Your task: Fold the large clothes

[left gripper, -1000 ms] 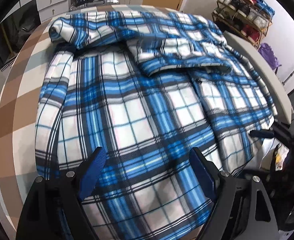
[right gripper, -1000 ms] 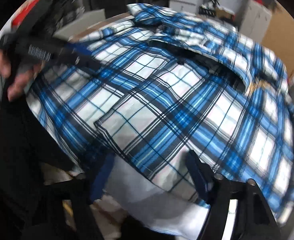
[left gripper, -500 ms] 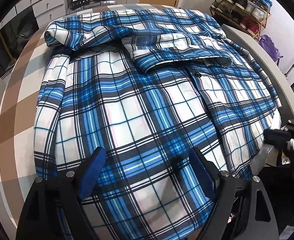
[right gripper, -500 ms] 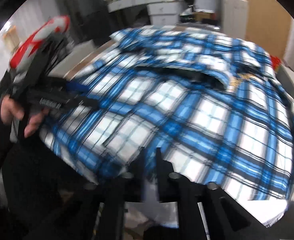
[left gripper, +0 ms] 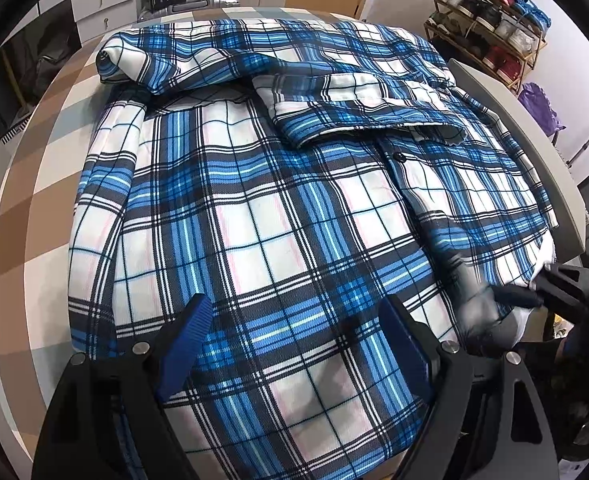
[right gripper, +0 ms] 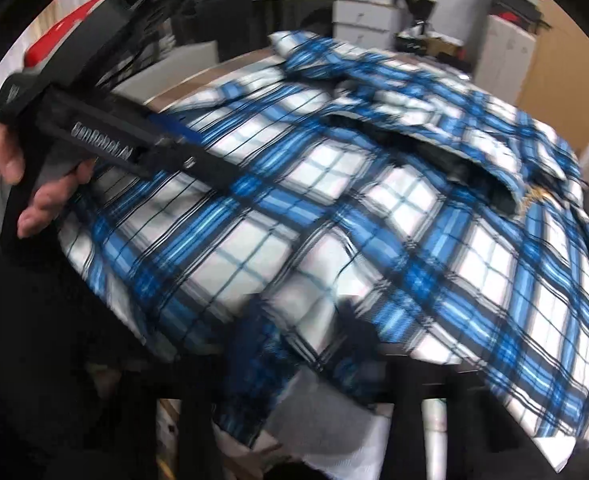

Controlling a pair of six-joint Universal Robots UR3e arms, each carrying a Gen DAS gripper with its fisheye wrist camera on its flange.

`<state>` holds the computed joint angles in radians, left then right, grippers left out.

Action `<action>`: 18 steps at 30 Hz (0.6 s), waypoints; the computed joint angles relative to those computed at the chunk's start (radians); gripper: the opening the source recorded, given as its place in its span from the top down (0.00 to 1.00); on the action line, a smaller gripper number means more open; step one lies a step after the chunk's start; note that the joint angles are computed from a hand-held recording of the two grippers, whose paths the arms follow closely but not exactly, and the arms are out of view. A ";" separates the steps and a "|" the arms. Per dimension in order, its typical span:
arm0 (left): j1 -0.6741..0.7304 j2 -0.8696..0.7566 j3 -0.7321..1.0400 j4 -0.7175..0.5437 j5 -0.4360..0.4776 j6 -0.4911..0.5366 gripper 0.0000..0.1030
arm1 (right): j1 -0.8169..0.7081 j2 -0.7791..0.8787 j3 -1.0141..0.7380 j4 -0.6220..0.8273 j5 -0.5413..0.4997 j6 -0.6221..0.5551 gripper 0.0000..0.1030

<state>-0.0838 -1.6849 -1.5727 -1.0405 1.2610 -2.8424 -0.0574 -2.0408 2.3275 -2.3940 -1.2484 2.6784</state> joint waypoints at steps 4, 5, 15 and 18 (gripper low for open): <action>-0.018 -0.010 0.002 0.024 0.027 -0.004 0.20 | -0.081 -0.033 0.009 0.043 0.054 0.032 0.92; -0.024 -0.011 0.001 0.032 0.038 -0.004 0.20 | -0.099 -0.054 0.012 0.057 0.068 0.032 0.94; -0.084 -0.046 0.011 0.094 0.127 -0.022 0.20 | -0.338 -0.405 -0.098 0.601 0.249 -0.203 0.94; -0.091 -0.060 0.024 0.097 0.137 -0.024 0.20 | -0.315 -0.375 -0.129 0.675 0.207 -0.233 0.94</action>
<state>-0.1753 -1.7452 -1.5486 -0.9430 1.3983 -2.8659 -0.3728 -2.4160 2.1982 -1.7191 -1.0417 2.4452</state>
